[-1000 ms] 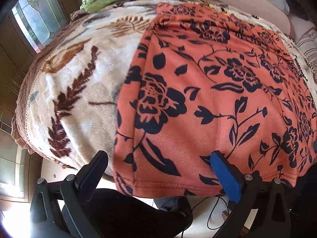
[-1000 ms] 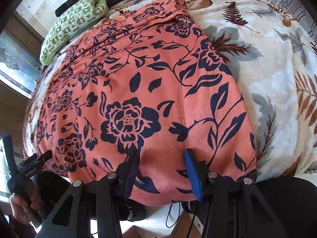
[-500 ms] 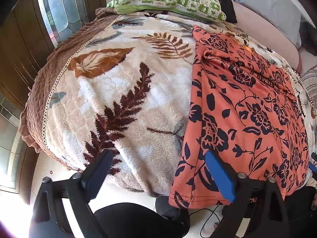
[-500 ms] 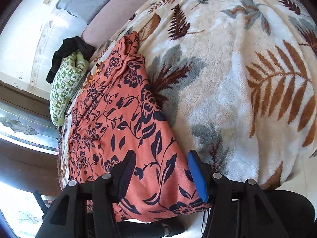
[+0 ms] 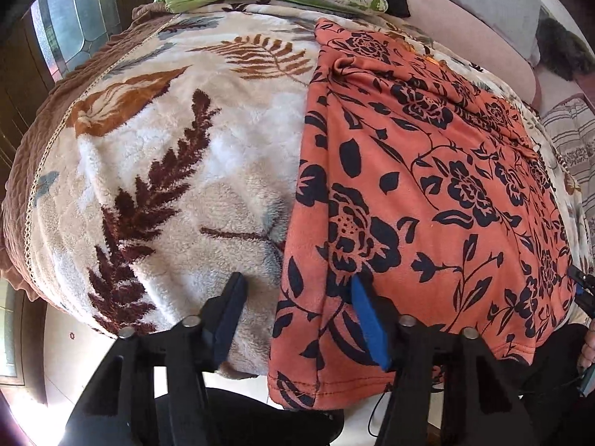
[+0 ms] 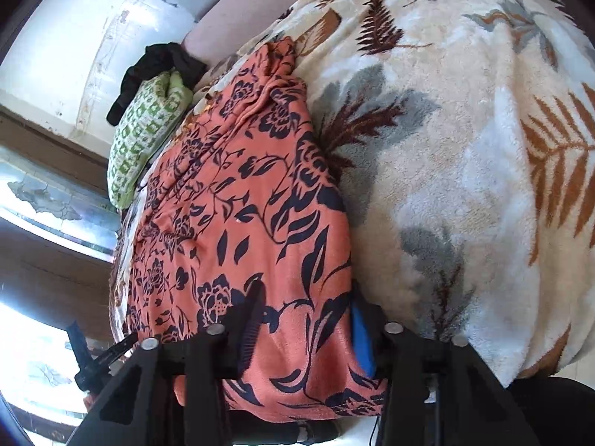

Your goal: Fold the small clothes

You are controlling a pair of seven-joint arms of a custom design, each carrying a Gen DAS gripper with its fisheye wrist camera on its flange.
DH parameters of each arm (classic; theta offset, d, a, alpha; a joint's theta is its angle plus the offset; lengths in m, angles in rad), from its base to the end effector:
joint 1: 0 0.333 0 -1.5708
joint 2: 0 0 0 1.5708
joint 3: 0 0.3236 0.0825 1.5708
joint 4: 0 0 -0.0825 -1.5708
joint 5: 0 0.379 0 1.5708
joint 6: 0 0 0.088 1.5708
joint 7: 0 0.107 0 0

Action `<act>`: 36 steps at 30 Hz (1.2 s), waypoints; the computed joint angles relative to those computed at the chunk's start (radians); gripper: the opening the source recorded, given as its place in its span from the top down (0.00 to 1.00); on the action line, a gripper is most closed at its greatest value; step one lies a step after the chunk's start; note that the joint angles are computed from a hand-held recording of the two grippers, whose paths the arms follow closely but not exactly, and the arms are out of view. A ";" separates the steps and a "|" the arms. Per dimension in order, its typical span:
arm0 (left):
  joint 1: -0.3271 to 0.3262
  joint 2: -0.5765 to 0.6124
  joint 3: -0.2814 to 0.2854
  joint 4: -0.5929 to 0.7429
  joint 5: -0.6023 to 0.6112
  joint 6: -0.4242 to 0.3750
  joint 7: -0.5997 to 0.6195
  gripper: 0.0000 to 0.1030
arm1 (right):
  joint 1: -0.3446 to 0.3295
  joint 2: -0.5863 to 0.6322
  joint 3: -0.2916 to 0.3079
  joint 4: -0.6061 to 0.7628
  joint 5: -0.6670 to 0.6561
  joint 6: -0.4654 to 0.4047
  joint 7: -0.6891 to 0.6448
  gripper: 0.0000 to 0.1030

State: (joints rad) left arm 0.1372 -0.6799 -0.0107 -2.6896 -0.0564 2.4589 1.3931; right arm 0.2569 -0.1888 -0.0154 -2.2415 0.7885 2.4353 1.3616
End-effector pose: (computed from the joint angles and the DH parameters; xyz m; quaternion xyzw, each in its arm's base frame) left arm 0.3617 0.0458 0.4920 -0.7961 0.5624 -0.1743 0.1399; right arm 0.5010 0.1249 0.4980 -0.6403 0.6843 0.0949 0.3357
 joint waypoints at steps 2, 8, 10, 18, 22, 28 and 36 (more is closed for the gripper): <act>-0.043 -0.007 0.031 0.002 -0.039 -0.003 0.048 0.85 | 0.009 -0.004 0.008 -0.007 0.003 0.023 -0.021 0.66; -0.042 0.008 0.027 0.013 -0.052 -0.011 0.054 0.71 | 0.017 0.030 0.006 0.012 0.048 0.021 -0.034 0.65; -0.067 -0.004 0.077 0.011 -0.115 -0.030 0.092 0.52 | 0.014 0.037 0.003 0.019 0.070 0.013 -0.050 0.64; -0.040 0.014 0.007 0.025 -0.069 -0.039 0.078 0.83 | 0.018 0.034 0.020 0.021 0.049 0.011 -0.130 0.87; -0.063 0.005 0.060 0.047 -0.137 -0.058 0.105 0.90 | 0.030 0.025 0.019 0.021 0.064 0.017 -0.155 0.90; -0.108 -0.003 0.115 0.136 -0.247 -0.057 0.198 0.91 | 0.036 0.016 -0.031 0.060 0.362 -0.080 -0.335 0.91; -0.129 0.344 0.156 0.512 -0.395 -0.008 0.334 0.90 | -0.050 0.265 0.002 0.400 0.580 -0.143 -0.296 0.91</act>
State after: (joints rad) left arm 0.0086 -0.3357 0.1458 -2.1778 -0.4516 2.4508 1.7268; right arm 0.2067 0.0766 -0.0138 -1.8417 1.3686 2.2921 1.0660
